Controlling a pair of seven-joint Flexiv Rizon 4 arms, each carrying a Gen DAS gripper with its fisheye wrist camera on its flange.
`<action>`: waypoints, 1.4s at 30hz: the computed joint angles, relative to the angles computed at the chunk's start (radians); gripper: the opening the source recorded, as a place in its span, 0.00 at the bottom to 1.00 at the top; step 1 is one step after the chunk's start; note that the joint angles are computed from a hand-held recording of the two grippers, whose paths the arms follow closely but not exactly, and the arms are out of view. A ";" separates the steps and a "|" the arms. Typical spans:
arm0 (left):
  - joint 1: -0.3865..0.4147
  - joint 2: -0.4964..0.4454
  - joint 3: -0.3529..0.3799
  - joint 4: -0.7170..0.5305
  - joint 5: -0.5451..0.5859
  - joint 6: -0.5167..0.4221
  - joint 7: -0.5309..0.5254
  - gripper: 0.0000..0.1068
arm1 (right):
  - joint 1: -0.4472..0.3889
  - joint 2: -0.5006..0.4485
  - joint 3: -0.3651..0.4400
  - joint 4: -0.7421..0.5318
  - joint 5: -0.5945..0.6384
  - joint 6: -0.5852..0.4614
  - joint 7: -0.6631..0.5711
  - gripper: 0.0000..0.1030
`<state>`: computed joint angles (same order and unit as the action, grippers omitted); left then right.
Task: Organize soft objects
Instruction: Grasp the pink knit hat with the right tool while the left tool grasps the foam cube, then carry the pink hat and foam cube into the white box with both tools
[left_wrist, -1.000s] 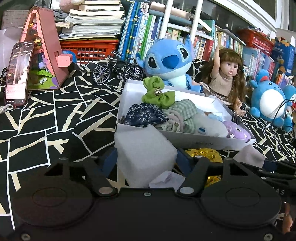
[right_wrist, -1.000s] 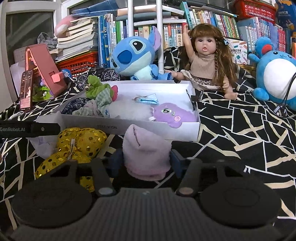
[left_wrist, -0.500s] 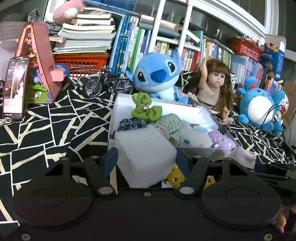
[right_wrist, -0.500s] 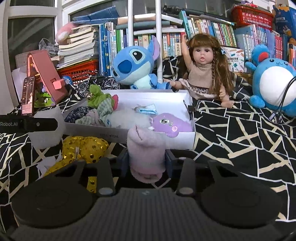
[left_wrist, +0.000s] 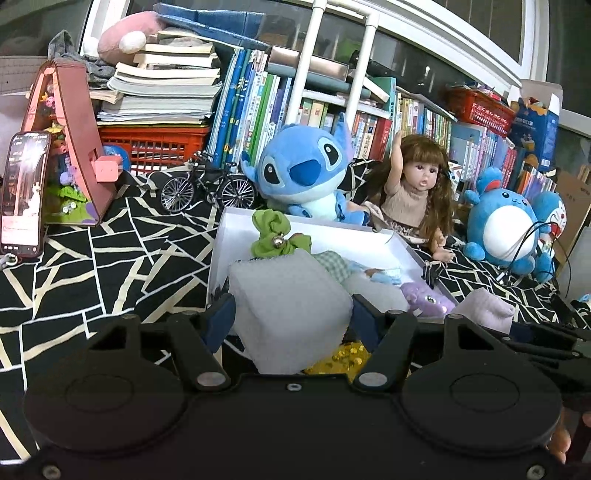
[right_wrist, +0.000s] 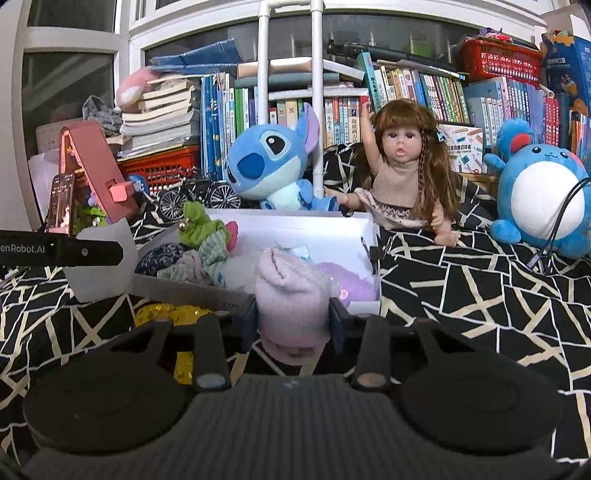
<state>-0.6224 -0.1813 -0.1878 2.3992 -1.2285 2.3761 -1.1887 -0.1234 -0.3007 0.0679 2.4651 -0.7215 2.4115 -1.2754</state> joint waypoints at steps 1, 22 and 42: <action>0.002 0.001 0.001 -0.002 0.003 -0.004 0.001 0.61 | 0.000 0.000 0.000 -0.003 0.000 0.001 0.002 0.43; 0.109 0.028 0.060 -0.063 0.173 -0.174 -0.101 0.60 | -0.016 -0.011 -0.002 -0.099 -0.075 -0.027 0.134 0.42; 0.032 -0.176 0.309 -0.444 0.177 -0.541 0.043 0.61 | -0.075 -0.189 -0.016 -0.534 -0.575 -0.256 0.778 0.42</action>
